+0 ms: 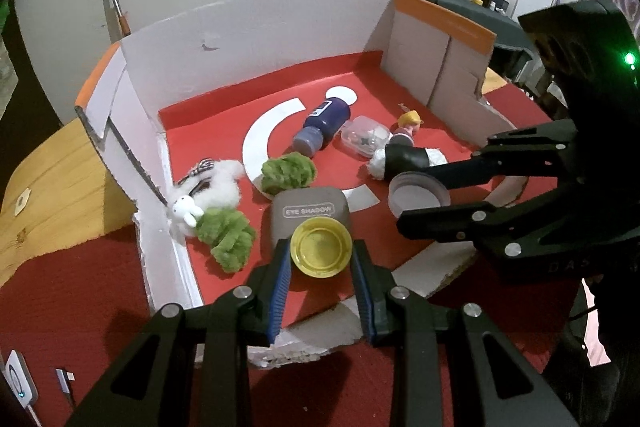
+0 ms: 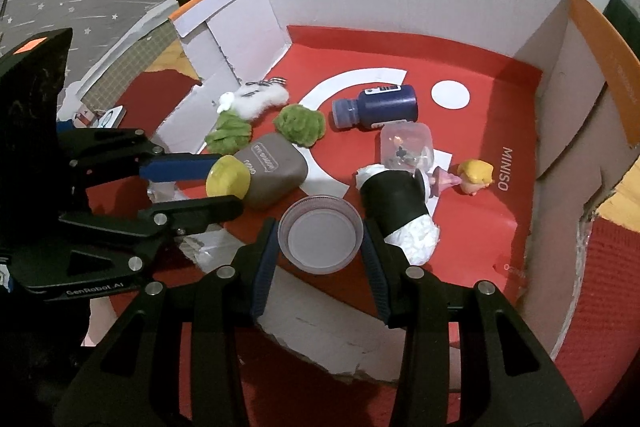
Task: Organize objects
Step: 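Carry the yellow cap and clear lid with both tools into the cardboard box, then lower the yellow cap onto the eye shadow case while the right tool lowers the lid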
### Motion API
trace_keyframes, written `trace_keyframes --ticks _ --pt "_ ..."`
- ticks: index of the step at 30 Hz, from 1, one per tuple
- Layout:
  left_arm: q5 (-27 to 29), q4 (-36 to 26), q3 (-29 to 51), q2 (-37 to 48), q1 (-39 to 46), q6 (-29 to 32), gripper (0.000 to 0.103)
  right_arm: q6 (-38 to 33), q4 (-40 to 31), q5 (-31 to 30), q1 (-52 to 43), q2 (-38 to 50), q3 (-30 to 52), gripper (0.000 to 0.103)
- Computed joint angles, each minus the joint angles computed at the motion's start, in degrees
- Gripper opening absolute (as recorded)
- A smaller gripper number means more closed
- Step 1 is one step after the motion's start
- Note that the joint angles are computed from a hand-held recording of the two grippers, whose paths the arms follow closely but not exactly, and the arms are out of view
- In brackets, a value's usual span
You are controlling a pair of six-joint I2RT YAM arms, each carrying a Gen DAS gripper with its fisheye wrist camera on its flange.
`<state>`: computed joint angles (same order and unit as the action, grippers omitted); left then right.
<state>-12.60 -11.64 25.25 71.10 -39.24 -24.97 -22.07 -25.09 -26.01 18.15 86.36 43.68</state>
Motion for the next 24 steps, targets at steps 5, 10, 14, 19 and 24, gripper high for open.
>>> trace_keyframes --ticks 5,10,14,19,24 --pt "0.63 -0.42 -0.85 -1.82 -1.35 -0.17 0.031 1.32 1.05 0.44 0.22 0.04 -0.47 0.04" --pt "1.43 -1.01 -1.27 -2.01 -3.35 1.45 0.031 1.65 1.12 0.5 0.6 0.09 -0.8 0.04" --pt "6.36 1.6 -2.28 -0.92 0.63 2.68 0.031 2.03 1.37 0.44 0.81 0.53 -0.73 0.04" --pt "-0.05 1.84 -0.8 3.65 0.63 1.14 0.031 1.88 1.6 0.12 0.51 0.99 -0.97 0.04" --pt "0.49 4.67 -1.72 4.91 3.19 1.34 0.031 1.97 2.19 0.07 0.55 1.45 -1.02 0.04"
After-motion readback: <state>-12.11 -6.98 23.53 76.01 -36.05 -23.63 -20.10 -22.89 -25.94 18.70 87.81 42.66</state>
